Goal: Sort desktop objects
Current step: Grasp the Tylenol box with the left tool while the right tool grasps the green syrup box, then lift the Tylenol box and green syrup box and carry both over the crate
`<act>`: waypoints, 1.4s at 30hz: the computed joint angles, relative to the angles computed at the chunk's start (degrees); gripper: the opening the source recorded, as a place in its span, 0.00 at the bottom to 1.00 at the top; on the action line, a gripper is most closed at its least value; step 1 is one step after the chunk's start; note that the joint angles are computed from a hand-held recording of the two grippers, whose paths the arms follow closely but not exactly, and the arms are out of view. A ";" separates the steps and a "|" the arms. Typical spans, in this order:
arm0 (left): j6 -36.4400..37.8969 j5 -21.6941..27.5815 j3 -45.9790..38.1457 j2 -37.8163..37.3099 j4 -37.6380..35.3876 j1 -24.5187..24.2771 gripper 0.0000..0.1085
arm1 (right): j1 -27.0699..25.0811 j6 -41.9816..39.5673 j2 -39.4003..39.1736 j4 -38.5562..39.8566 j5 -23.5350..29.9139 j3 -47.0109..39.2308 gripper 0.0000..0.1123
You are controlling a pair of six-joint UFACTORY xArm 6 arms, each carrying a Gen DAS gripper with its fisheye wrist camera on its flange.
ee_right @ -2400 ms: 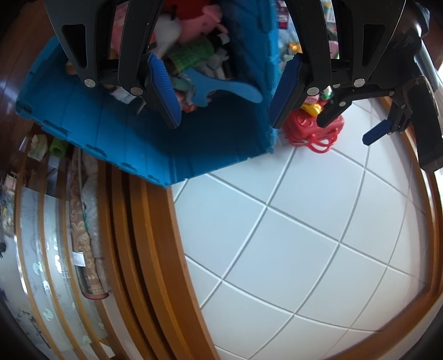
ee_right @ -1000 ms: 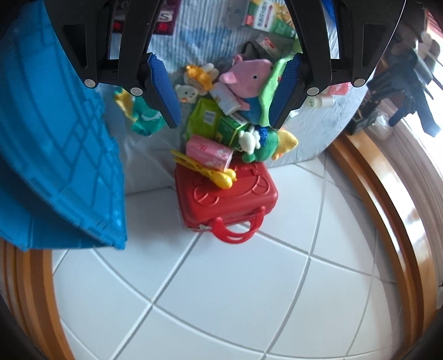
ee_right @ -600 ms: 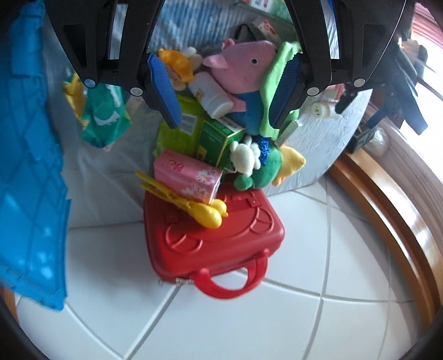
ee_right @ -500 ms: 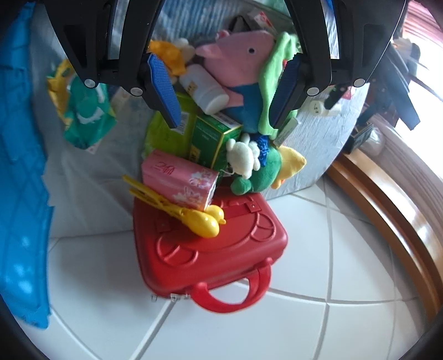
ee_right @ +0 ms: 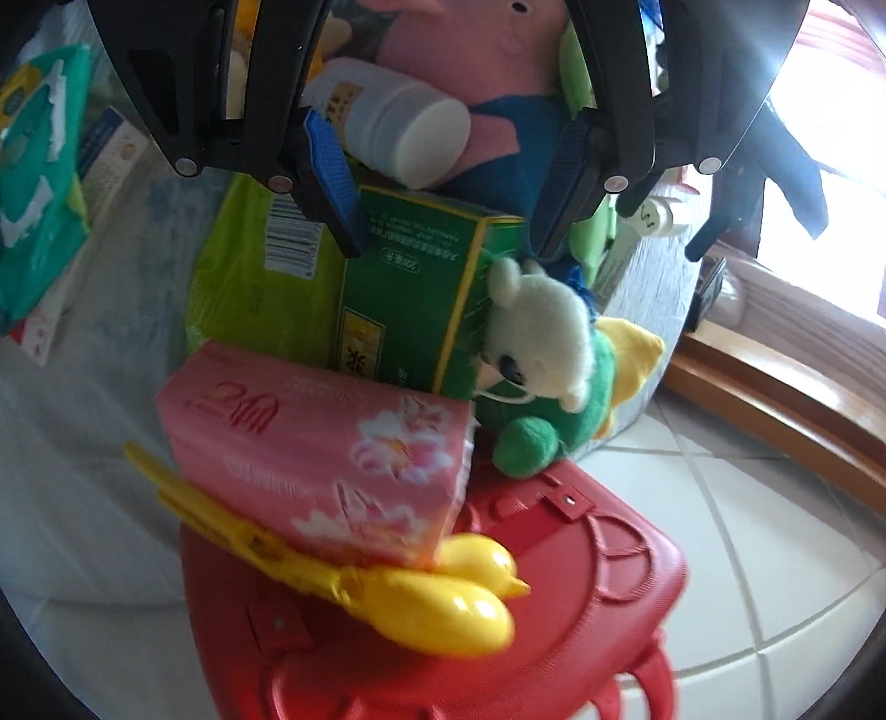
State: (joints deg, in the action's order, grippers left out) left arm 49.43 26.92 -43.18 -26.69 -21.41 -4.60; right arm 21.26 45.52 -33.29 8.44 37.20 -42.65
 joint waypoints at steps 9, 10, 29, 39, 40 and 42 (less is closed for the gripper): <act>3.82 3.38 -3.68 4.10 -4.25 -0.23 0.92 | -3.16 -9.41 5.04 14.40 -0.76 -1.17 0.66; 3.66 4.07 -4.33 4.71 -4.24 -0.22 0.92 | -3.05 -9.35 5.63 14.55 -1.08 -1.39 0.66; 5.29 7.84 -8.12 7.67 -6.29 3.96 0.30 | -0.59 -2.56 1.01 4.10 -6.52 1.41 0.54; 5.22 11.87 -5.57 -0.12 -8.53 7.59 0.19 | 2.10 5.87 -4.59 -7.66 -0.48 -0.95 0.51; 5.59 12.81 -5.32 -1.29 -9.32 8.21 0.18 | 4.27 9.10 -3.84 -10.53 0.75 -2.78 0.50; 5.82 13.52 -4.57 -3.51 -9.30 8.78 0.18 | 5.32 10.40 -5.77 -12.43 2.87 -2.92 0.50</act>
